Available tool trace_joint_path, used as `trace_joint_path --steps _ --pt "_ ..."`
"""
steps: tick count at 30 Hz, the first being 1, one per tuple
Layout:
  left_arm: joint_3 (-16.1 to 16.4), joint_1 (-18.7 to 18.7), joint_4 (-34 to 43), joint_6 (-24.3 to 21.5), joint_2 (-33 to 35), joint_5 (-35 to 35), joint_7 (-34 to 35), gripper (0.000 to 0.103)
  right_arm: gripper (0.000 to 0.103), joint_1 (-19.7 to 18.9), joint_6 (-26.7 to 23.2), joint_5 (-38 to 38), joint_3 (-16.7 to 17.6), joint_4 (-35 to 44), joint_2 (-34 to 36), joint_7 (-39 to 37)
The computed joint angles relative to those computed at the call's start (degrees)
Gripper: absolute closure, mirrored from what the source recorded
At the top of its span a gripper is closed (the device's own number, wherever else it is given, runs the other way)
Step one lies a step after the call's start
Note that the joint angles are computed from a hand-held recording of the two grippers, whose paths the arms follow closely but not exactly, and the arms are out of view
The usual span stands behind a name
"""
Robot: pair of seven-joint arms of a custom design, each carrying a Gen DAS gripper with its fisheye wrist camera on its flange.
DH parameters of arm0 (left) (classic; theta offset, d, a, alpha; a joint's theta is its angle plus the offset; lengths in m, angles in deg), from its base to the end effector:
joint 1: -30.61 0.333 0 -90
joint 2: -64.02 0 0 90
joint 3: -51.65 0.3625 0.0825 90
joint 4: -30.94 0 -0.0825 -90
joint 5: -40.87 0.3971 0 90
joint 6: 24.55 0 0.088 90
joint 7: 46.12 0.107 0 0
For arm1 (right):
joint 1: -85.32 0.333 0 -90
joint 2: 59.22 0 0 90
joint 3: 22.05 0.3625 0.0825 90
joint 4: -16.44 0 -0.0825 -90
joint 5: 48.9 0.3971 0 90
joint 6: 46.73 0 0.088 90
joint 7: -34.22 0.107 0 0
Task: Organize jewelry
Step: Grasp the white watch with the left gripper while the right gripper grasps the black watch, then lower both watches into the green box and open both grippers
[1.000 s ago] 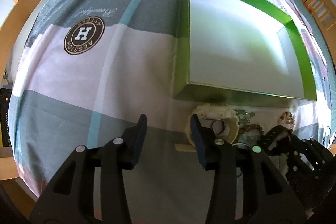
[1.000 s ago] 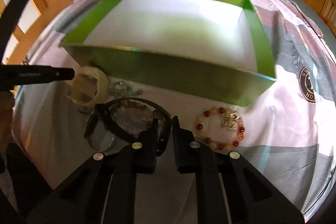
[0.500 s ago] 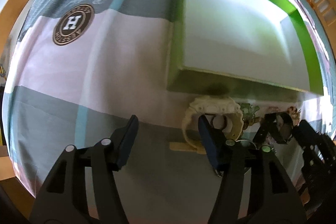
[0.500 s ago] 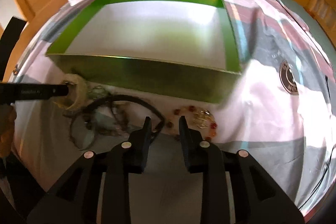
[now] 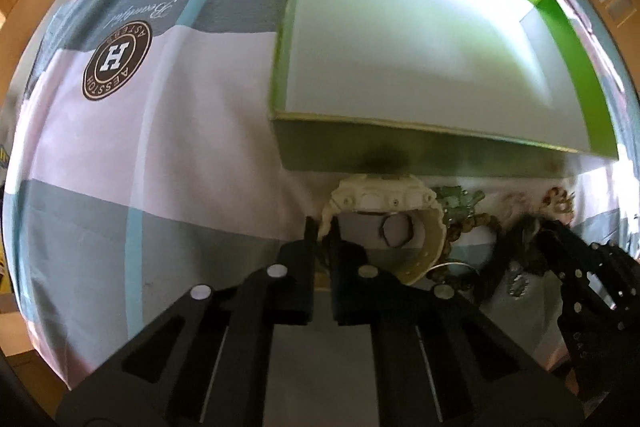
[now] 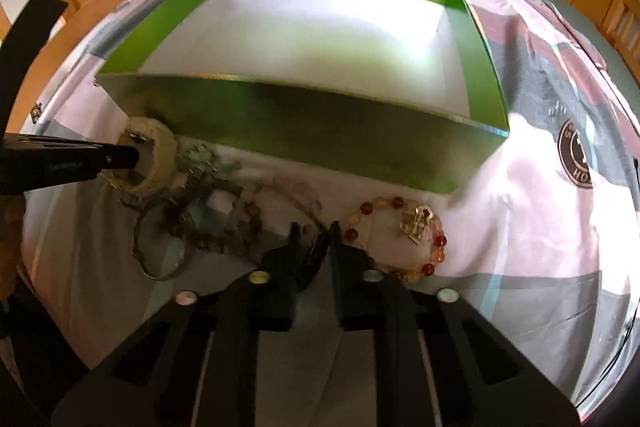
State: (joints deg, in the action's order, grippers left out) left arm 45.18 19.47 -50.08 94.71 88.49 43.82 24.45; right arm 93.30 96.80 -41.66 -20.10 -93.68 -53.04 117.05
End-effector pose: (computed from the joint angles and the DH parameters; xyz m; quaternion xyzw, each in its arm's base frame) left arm 0.7113 -0.2060 0.5208 -0.7116 0.6921 -0.1079 0.0552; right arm 0.6315 0.1088 0.5276 -0.7557 0.6092 -0.1257 0.2047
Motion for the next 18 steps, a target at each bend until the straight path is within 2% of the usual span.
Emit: trace_joint_path --steps 5,12,18 --pt "-0.3 0.5 -1.0 2.3 -1.8 -0.8 0.4 0.097 0.094 0.0 5.7 3.1 0.4 -1.5 -1.5 -2.2" --pt "-1.7 2.4 -5.7 13.2 -6.4 -5.6 5.8 0.097 0.093 -0.3 14.1 14.8 0.6 -1.7 -3.4 -9.1" --pt "-0.6 1.6 -1.4 17.4 -3.9 -4.7 4.1 0.097 0.093 -0.7 14.6 8.6 -0.3 4.8 0.8 -3.1"
